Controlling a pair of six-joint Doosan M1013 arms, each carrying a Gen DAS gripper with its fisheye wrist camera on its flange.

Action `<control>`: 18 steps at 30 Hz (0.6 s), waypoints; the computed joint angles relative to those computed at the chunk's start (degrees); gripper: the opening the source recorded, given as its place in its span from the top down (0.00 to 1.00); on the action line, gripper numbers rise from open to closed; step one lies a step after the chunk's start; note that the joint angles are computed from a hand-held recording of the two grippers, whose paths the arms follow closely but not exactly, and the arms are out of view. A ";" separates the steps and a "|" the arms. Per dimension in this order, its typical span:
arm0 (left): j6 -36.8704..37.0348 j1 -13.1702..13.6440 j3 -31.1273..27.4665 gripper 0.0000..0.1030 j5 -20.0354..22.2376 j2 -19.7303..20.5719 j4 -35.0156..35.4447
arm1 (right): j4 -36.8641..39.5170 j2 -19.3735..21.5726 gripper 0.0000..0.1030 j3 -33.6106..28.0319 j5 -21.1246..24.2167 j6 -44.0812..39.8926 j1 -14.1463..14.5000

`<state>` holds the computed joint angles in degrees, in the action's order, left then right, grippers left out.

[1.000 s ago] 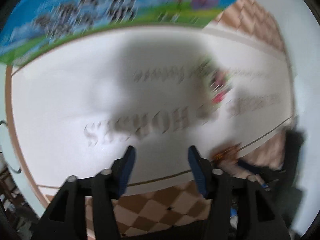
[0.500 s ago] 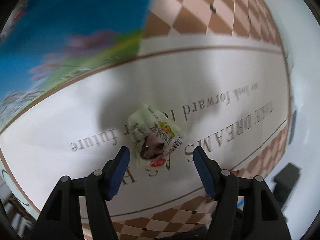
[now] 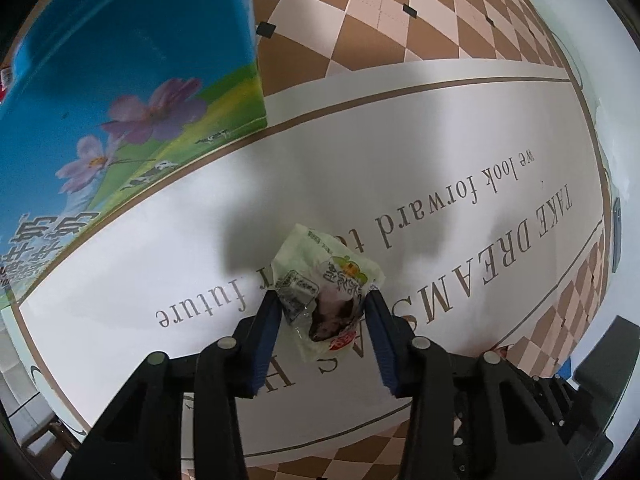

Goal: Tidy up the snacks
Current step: 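Carry both packs over the box, lower them in and open both tools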

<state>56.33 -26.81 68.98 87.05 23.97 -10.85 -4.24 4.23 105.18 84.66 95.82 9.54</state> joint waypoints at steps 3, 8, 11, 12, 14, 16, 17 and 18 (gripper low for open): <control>-0.70 0.01 1.48 0.61 -0.80 -0.98 -1.13 | 0.03 -0.19 0.43 -0.66 0.13 0.74 1.50; -2.47 -0.12 5.48 0.61 -3.32 -4.17 -2.93 | 1.90 -1.10 0.43 -0.60 0.80 1.38 2.46; -4.32 -0.11 8.50 0.61 -5.27 -7.32 -4.41 | 3.79 -1.82 0.43 -1.60 1.50 0.96 2.48; -5.34 -0.63 9.66 0.61 -6.24 -8.39 -4.66 | 4.49 -2.05 0.43 -2.01 1.65 0.74 2.52; -6.56 -0.74 10.41 0.61 -7.26 -9.78 -5.21 | 6.24 -2.75 0.43 -3.64 2.83 -0.29 2.15; -7.90 -0.49 11.28 0.61 -8.42 -11.92 -5.44 | 8.48 -3.01 0.43 -5.55 3.63 -0.81 2.41; -8.18 -0.18 11.45 0.61 -8.71 -12.74 -5.36 | 9.76 -3.12 0.43 -6.74 4.05 -1.15 2.51; -8.69 0.37 11.56 0.61 -9.04 -14.03 -5.03 | 10.91 -3.02 0.43 -8.20 4.50 -1.62 2.54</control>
<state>47.64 -26.43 80.54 78.01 9.94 -15.88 6.67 1.22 96.98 89.17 94.20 12.08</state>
